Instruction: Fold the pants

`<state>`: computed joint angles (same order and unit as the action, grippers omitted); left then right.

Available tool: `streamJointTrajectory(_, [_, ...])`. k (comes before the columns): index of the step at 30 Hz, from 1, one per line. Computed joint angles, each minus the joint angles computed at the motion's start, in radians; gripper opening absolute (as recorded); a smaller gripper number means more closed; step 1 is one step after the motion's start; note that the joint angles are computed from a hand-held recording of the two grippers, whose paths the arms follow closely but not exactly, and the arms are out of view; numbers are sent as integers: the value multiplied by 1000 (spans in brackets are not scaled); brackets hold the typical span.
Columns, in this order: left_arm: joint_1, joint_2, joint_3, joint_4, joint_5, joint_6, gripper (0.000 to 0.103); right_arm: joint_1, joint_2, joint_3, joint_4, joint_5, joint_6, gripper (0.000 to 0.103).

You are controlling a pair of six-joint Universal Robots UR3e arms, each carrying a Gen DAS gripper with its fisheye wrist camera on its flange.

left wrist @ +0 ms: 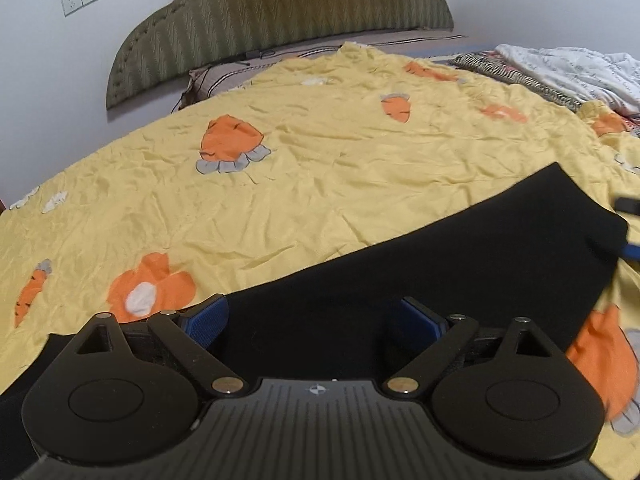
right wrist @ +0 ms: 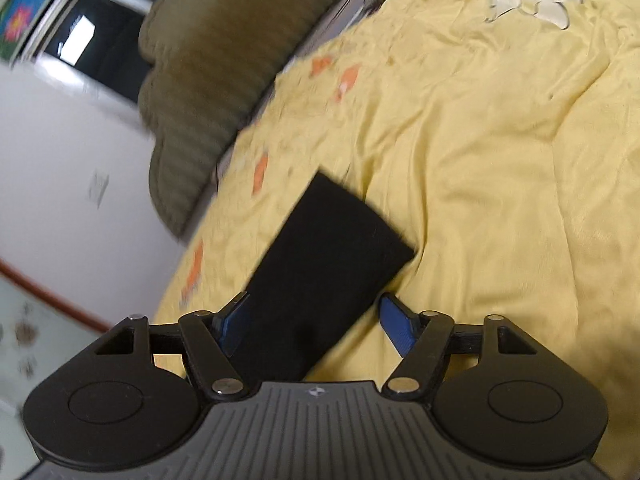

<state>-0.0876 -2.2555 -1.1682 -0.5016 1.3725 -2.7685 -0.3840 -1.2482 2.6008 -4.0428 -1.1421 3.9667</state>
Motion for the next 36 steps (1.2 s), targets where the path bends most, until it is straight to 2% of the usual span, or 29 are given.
streamJointTrajectory(2, [10, 40, -48, 7, -11, 11, 95, -2, 52, -17, -64, -32, 40, 58])
streamJointTrajectory(4, [20, 66, -79, 9, -21, 18, 95, 3, 80, -37, -54, -75, 52, 13])
streamJointTrajectory(5, [24, 72, -82, 3, -27, 19, 95, -5, 97, -39, -58, -75, 75, 10])
streamJointTrajectory(7, [29, 74, -72, -15, -41, 15, 95, -35, 154, -25, -156, -30, 112, 10])
streamJointTrajectory(8, [31, 72, -61, -29, -53, 11, 95, -20, 132, -30, -134, -53, 94, 9])
streamJointTrajectory(10, [41, 59, -17, -89, -96, -9, 95, 59, 52, -87, -14, -156, 5, 9])
streamJointTrajectory(12, [60, 26, 74, -212, -169, -60, 94, 165, -23, -169, 143, -294, -129, 9])
streamJointTrajectory(15, [112, -60, 259, -458, -385, -180, 94, 355, -52, -351, 371, -506, -371, 9])
streamJointTrajectory(17, [139, -155, 420, -632, -553, -251, 94, 453, -27, -438, 437, -575, -501, 9])
streamJointTrajectory(19, [139, -245, 570, -758, -659, -279, 94, 545, 19, -527, 486, -643, -608, 9])
streamJointTrajectory(20, [133, -286, 634, -796, -693, -294, 94, 587, 44, -567, 506, -673, -652, 9])
streamJointTrajectory(22, [117, -348, 713, -791, -733, -347, 98, 654, 87, -629, 538, -711, -732, 9])
streamJointTrajectory(24, [94, -434, 857, -830, -728, -389, 98, 693, 110, -656, 556, -709, -785, 9])
streamJointTrajectory(26, [71, -496, 978, -874, -671, -417, 97, 700, 115, -659, 577, -711, -724, 9])
streamJointTrajectory(28, [60, -474, 932, -832, -628, -416, 98, 662, 109, -604, 519, -723, -637, 9])
streamJointTrajectory(30, [62, -431, 843, -791, -615, -393, 98, 565, 99, -508, 399, -704, -506, 9])
streamJointTrajectory(32, [63, -419, 824, -791, -599, -379, 98, 437, 68, -407, 350, -655, -304, 9])
streamJointTrajectory(34, [68, -384, 767, -769, -578, -363, 98, 290, -29, -297, 420, -539, -109, 13])
streamJointTrajectory(36, [71, -344, 698, -726, -554, -349, 98, 174, -98, -155, 342, -394, -28, 16])
